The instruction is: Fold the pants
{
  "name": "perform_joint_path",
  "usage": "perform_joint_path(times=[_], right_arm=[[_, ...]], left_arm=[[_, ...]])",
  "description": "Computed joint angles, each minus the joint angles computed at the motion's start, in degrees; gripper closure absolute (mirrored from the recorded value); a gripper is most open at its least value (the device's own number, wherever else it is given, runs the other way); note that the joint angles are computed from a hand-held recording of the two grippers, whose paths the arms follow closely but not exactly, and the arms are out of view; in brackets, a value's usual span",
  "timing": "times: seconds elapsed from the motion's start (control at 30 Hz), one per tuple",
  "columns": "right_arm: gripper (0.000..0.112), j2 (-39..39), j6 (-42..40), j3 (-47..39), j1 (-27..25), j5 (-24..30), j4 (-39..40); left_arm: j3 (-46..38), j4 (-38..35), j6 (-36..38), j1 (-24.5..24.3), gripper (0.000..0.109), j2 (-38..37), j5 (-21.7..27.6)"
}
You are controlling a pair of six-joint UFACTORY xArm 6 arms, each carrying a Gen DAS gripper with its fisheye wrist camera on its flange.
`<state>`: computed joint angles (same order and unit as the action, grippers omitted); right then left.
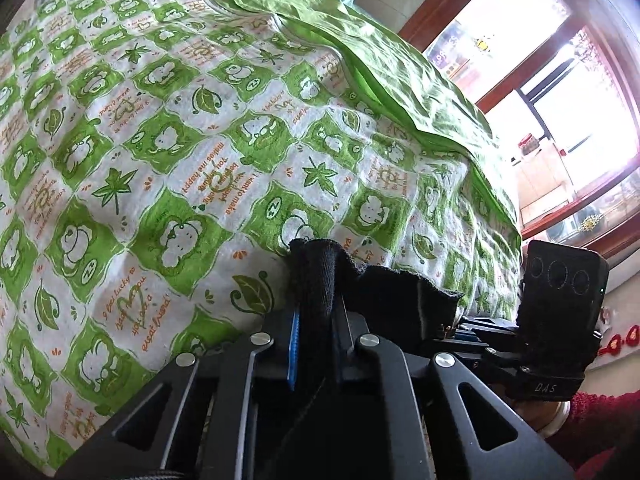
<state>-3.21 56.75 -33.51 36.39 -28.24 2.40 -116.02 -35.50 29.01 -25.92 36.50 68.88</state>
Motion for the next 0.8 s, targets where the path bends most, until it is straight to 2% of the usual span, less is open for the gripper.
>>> perform_joint_path(times=[0.2,0.47,0.67,0.8], right_arm=[[0.101,-1.0,4.8,-0.8,-1.9,-2.0,-8.9],[0.101,1.7,13.5,-8.4,-1.9,-7.7,-25.9],[0.101,8.1,19.4,-17.2,-0.1,-7.5,-36.0],[0.101,13.2,26.3,-24.6,0.9,-4.9,-45.0]], left_arm=[[7.1,-4.8,2.0,1.5,0.099,-6.5,-2.9],[23.2,-11.6,6.9,5.4,0.099,-22.3,-7.5],[37.9,-14.9,9.4,9.3,0.099,-34.6,-12.0],[45.9,-17.6,10.3,13.2,0.099,-40.4,-13.2]])
